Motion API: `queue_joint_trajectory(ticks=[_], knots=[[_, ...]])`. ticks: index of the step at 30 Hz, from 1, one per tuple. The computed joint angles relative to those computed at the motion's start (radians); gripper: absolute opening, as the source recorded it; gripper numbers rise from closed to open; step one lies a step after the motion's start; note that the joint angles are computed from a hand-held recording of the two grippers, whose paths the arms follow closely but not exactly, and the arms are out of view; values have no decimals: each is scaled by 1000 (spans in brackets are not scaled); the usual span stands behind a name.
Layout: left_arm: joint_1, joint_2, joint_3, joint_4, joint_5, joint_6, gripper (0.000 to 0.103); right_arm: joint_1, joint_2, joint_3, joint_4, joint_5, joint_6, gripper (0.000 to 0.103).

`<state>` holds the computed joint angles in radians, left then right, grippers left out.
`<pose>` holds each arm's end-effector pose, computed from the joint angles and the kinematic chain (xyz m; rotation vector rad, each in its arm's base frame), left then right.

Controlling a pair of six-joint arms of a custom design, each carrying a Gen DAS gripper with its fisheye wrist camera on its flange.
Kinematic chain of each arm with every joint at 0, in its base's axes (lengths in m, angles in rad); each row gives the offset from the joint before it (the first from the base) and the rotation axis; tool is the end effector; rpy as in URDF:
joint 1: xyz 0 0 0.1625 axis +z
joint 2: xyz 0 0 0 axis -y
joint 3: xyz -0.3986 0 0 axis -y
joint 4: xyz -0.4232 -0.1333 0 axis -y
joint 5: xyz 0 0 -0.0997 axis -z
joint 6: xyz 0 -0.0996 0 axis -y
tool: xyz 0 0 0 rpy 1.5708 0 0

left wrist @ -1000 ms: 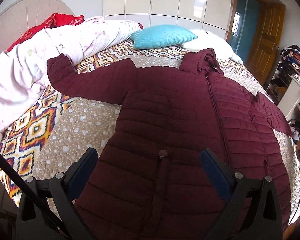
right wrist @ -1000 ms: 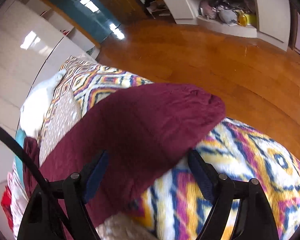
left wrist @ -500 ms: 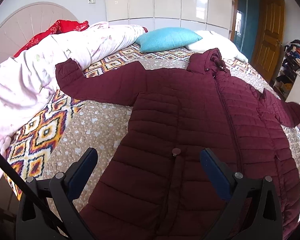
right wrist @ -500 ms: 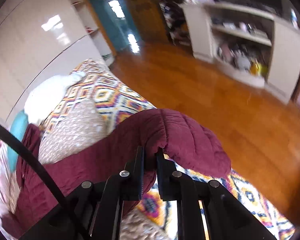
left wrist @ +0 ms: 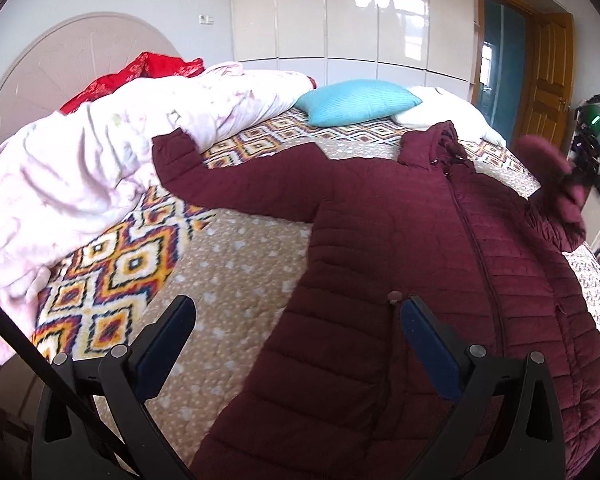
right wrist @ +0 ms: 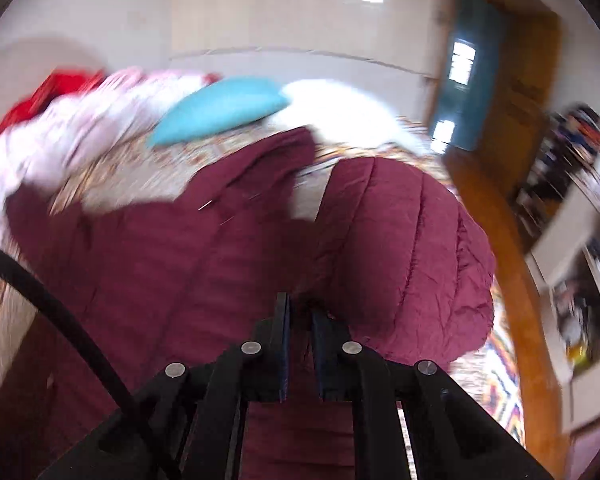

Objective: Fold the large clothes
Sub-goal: 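Carry the sleeve with the right tool across the jacket body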

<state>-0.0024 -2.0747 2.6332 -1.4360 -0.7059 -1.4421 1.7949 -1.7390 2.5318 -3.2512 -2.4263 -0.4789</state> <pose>-0.2023 -0.2086 0.1739 0.5172 2.2013 -0.9767 0.1331 -0.3224 0.2901 0.2899 -2.0863 0.8515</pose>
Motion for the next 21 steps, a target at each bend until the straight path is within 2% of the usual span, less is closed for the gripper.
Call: queue_joint_trajectory(ticks=[4,6,11,16,18,21], knots=[[-17,-72,3,95,-17,-50,103,-9,180,9,37,34,41,11],[-35,-99,5,144,-21,-81,103,-29,222,16,38,64,69,17],[-37,-121,10,175,-29,-106,103,-42,235,43,29,102,136,62],[-20,-115,22,119,-36,-84,103,-51,118,83,86,173,148,64],[-14,-98,27,77,-34,-63,103,-70,-5,119,136,214,169,67],[24,-38,34,-72,-19,39,103,-115,-188,170,195,271,195,72]])
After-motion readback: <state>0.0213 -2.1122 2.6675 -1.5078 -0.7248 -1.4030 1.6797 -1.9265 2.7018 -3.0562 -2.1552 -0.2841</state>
